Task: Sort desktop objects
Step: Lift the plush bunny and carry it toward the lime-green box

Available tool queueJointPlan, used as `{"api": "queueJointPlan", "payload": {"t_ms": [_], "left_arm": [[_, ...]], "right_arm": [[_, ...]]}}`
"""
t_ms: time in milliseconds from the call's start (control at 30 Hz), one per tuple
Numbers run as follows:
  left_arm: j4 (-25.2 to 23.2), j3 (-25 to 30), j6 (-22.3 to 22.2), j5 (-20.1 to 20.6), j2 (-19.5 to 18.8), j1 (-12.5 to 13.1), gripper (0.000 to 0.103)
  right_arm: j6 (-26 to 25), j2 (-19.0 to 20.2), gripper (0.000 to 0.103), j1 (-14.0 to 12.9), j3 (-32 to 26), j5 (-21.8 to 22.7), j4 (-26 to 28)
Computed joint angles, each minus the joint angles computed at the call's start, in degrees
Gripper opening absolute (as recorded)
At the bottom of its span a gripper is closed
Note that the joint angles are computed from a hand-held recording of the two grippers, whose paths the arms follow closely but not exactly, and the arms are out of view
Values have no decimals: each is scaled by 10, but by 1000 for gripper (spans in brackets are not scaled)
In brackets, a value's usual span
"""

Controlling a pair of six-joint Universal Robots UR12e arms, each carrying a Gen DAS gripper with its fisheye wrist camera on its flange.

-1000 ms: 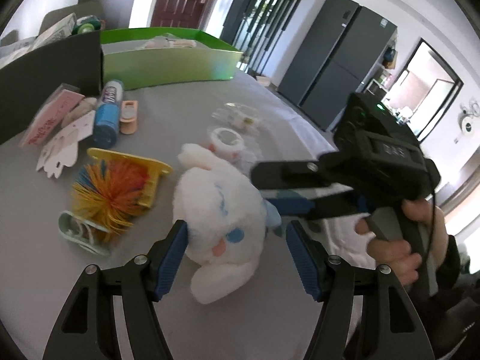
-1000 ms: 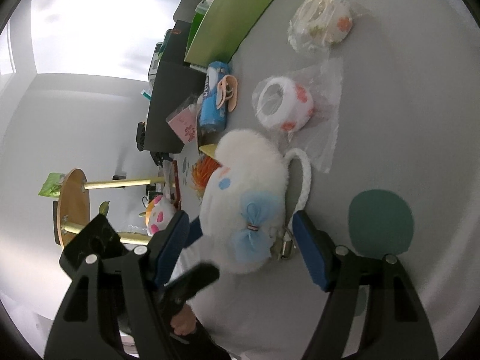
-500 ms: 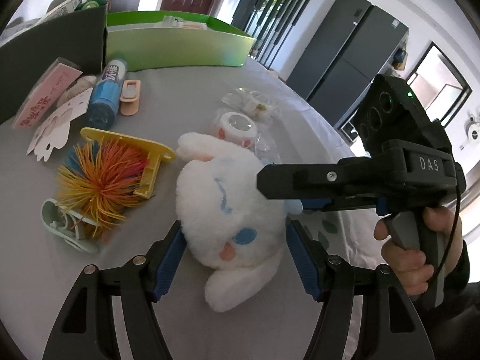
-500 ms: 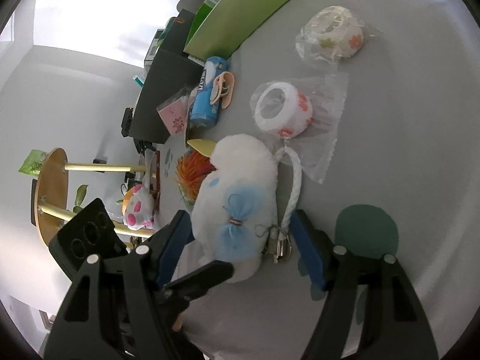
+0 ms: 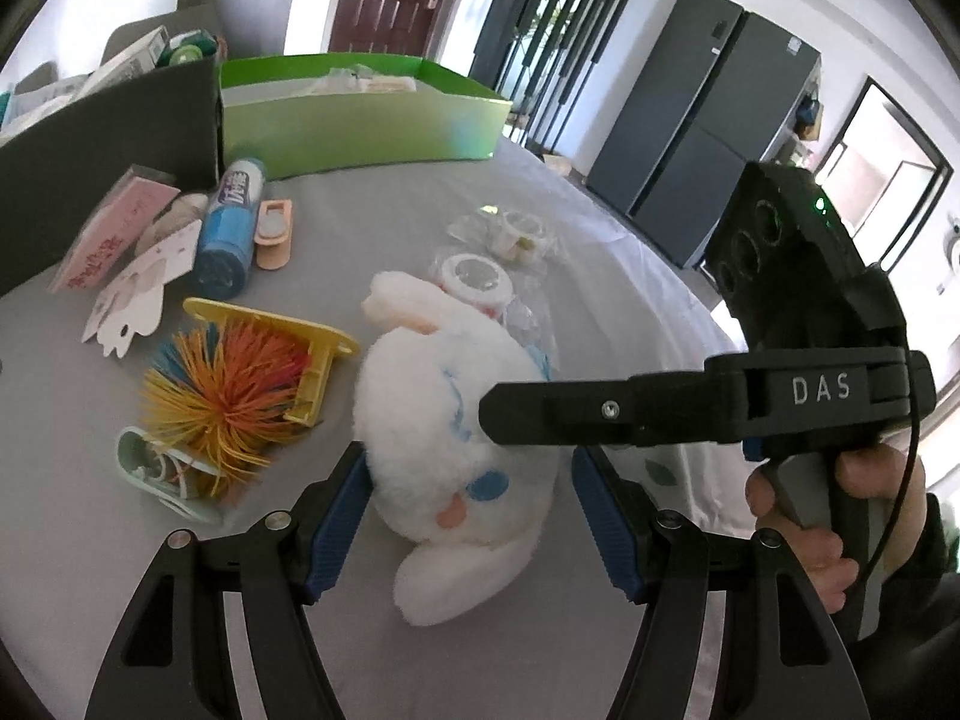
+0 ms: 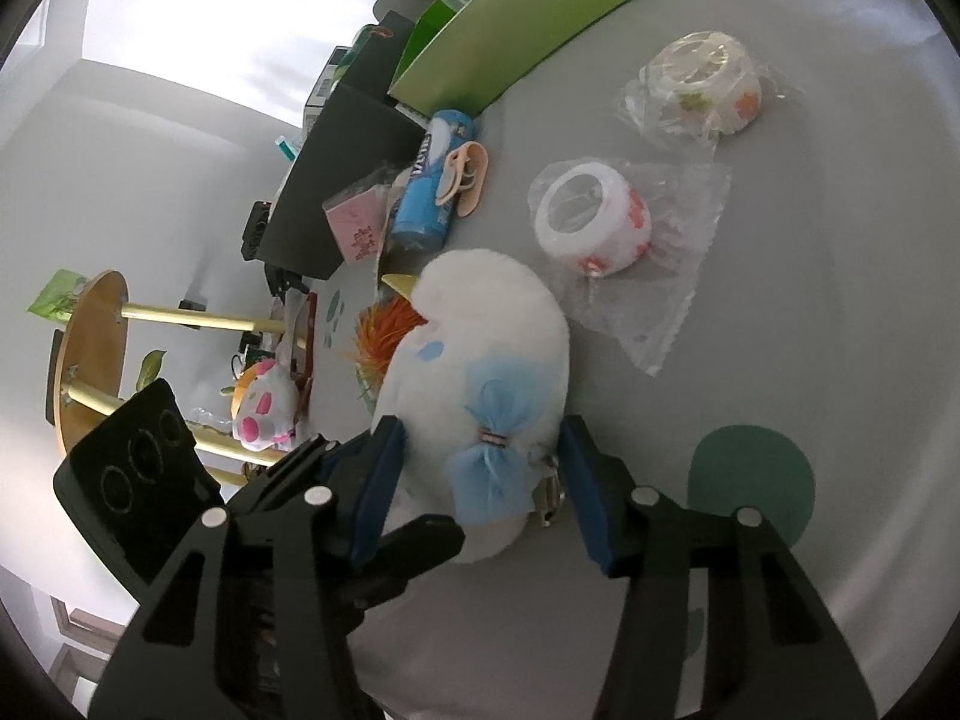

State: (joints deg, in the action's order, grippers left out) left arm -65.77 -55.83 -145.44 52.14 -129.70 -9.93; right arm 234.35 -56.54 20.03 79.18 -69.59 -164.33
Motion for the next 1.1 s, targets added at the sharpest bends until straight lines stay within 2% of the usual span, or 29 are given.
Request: {"api": "queueJointPlan", "payload": {"t_ms": [733, 1100], "left_arm": [[31, 26, -11, -16, 4, -4, 68], [35, 70, -17, -20, -12, -12, 68]], "right_arm": [[-11, -13, 53, 1, -17, -20, -17], [-22, -23, 53, -5, -24, -29, -24]]}}
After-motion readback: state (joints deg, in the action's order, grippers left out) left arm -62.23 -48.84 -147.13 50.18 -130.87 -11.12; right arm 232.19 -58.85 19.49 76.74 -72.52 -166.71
